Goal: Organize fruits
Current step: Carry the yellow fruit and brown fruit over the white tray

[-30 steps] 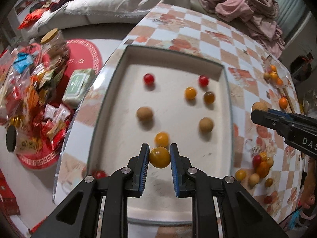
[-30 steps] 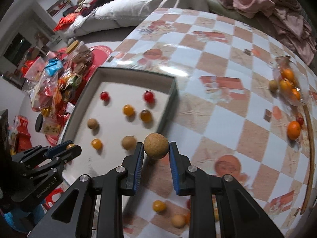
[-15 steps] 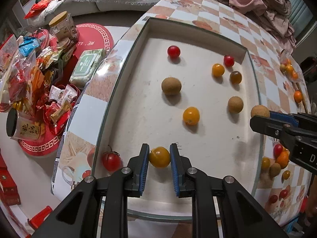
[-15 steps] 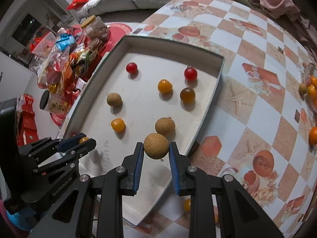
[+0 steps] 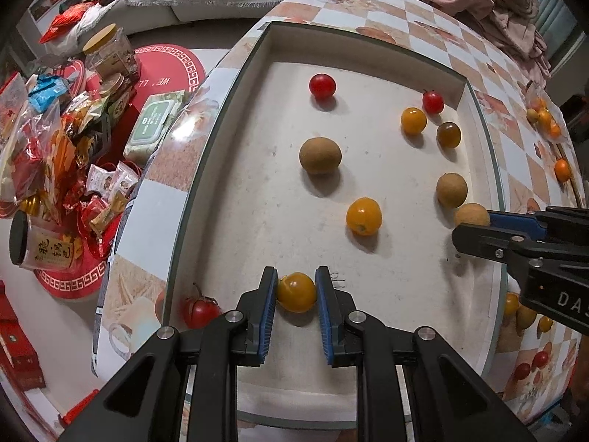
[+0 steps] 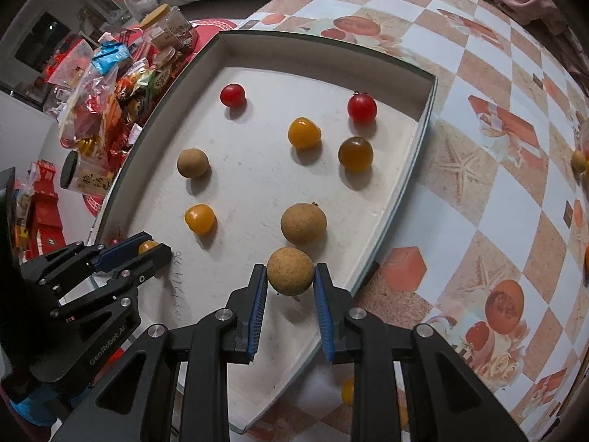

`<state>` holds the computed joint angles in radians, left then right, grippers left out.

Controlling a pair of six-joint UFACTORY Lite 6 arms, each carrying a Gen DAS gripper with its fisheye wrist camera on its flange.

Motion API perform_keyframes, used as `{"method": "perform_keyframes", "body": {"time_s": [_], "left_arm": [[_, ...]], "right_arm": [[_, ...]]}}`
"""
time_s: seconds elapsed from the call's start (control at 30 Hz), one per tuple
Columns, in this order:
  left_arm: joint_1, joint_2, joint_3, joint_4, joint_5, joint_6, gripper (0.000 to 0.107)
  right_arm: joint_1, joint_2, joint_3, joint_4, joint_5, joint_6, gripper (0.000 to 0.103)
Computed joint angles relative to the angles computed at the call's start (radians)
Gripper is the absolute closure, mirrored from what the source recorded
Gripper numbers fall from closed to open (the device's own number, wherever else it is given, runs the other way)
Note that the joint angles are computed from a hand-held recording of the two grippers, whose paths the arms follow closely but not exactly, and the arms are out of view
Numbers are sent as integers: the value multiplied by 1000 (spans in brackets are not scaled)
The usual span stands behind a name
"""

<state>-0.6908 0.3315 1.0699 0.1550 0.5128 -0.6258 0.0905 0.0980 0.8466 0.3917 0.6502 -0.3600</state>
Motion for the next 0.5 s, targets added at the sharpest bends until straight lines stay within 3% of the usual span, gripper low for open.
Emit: {"method": "perform_keyframes", "body": {"time_s": [0.5], "left_arm": [[-9, -13, -26, 39, -34, -5, 84]], "right_arm": [[43, 51, 9, -16, -21, 37, 75]]}}
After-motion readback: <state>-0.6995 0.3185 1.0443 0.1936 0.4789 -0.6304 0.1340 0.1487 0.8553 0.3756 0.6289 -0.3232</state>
